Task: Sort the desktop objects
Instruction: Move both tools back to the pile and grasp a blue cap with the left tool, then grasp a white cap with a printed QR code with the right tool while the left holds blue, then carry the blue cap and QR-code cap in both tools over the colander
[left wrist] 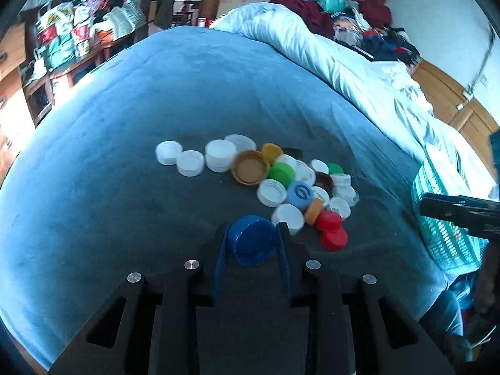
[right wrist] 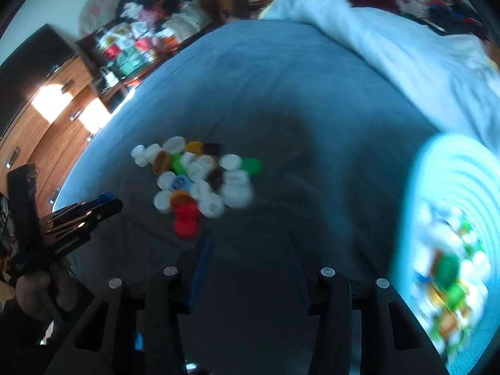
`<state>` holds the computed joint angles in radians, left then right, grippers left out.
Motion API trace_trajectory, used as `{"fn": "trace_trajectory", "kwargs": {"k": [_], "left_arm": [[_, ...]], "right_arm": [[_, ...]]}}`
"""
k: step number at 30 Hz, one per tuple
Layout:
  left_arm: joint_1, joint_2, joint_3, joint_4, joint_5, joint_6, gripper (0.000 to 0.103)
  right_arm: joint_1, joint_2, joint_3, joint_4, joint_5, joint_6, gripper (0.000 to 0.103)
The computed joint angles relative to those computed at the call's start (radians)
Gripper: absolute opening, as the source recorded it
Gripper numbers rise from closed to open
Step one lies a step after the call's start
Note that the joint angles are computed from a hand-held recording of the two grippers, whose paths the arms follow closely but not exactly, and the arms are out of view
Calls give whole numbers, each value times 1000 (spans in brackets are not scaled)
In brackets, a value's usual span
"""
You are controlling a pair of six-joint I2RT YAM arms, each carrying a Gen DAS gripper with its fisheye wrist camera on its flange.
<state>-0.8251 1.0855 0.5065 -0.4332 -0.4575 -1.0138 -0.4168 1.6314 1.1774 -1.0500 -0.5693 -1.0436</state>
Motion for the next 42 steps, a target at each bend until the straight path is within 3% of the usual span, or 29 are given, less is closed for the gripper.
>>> {"fn": "trace_trajectory", "kwargs": {"k": [5, 9, 13, 16, 20, 24, 31, 38, 42], "left_arm": [[51, -45, -35, 6, 34, 23, 25], [78, -58, -62, 27, 69, 37, 25], [107, -55, -80, 56, 102, 55, 25], [115, -61, -85, 62, 109, 62, 25], [124, -78, -80, 48, 113, 70, 25], [104, -106, -53, -2, 73, 64, 25], [36, -134, 61, -120, -37, 58, 25], [-15, -80, 171, -146, -78, 70, 25], [-53, -19, 238, -151, -96, 70, 25]], "right_arm": [[167, 118, 10, 124, 45, 206, 50], [243, 154, -5, 220, 88, 286, 49], [292, 169, -20, 291, 120, 324, 49], [312, 184, -20, 313, 148, 329, 33], [308, 140, -48, 338, 144, 325, 32], [245, 55, -67, 288, 77, 298, 32], [106, -108, -54, 96, -44, 172, 32], [-70, -158, 84, -119, -153, 9, 32], [-150, -163, 138, -181, -191, -59, 32]]}}
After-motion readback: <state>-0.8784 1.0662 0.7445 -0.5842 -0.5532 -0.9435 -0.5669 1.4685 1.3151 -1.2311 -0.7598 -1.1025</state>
